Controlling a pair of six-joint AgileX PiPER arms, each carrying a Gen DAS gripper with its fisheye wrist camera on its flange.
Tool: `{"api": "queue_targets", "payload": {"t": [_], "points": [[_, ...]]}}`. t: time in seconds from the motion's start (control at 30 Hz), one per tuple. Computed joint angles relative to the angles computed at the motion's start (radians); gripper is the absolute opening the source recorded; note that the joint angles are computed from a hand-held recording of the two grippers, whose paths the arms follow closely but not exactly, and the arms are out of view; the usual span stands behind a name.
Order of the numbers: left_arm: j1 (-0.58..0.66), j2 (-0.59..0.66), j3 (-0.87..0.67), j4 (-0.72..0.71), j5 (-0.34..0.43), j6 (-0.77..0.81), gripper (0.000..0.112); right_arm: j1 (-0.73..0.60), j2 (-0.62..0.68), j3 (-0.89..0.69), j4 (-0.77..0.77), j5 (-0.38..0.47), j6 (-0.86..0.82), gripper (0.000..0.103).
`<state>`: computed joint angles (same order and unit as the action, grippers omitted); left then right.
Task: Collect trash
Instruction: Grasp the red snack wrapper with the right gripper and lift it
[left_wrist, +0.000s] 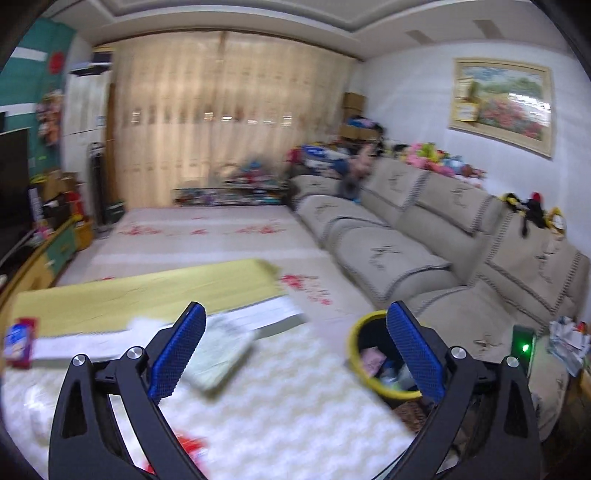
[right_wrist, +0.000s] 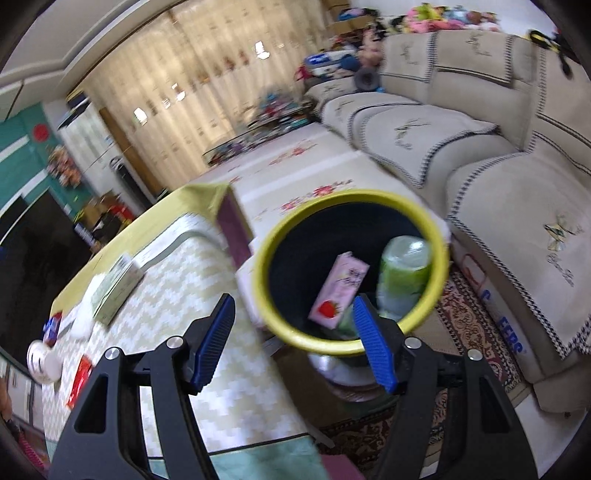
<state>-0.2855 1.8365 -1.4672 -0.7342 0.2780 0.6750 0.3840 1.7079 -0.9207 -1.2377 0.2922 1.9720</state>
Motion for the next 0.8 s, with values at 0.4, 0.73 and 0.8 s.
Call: {"api": "queue_targets", "payload": {"t": [0.4,0.73,0.8], "points": [[0.373,-0.206,0.294,-0.366,0.062,0.446,0.098,0.238,0.311,-0.517,0.681,0.085,-0.784,0.065],[0.494,-0.287,0.378,-0.558,0.099,0.65,0.098,0.38,0.652,-1.09,1.065,0.348,-1.217,0.065],[0.525,-0.295,0.39,-0.575,0.122,0.669,0.098,0.392,0.696,-1.16,1.076,0.388,-1.22,0.065]]}}
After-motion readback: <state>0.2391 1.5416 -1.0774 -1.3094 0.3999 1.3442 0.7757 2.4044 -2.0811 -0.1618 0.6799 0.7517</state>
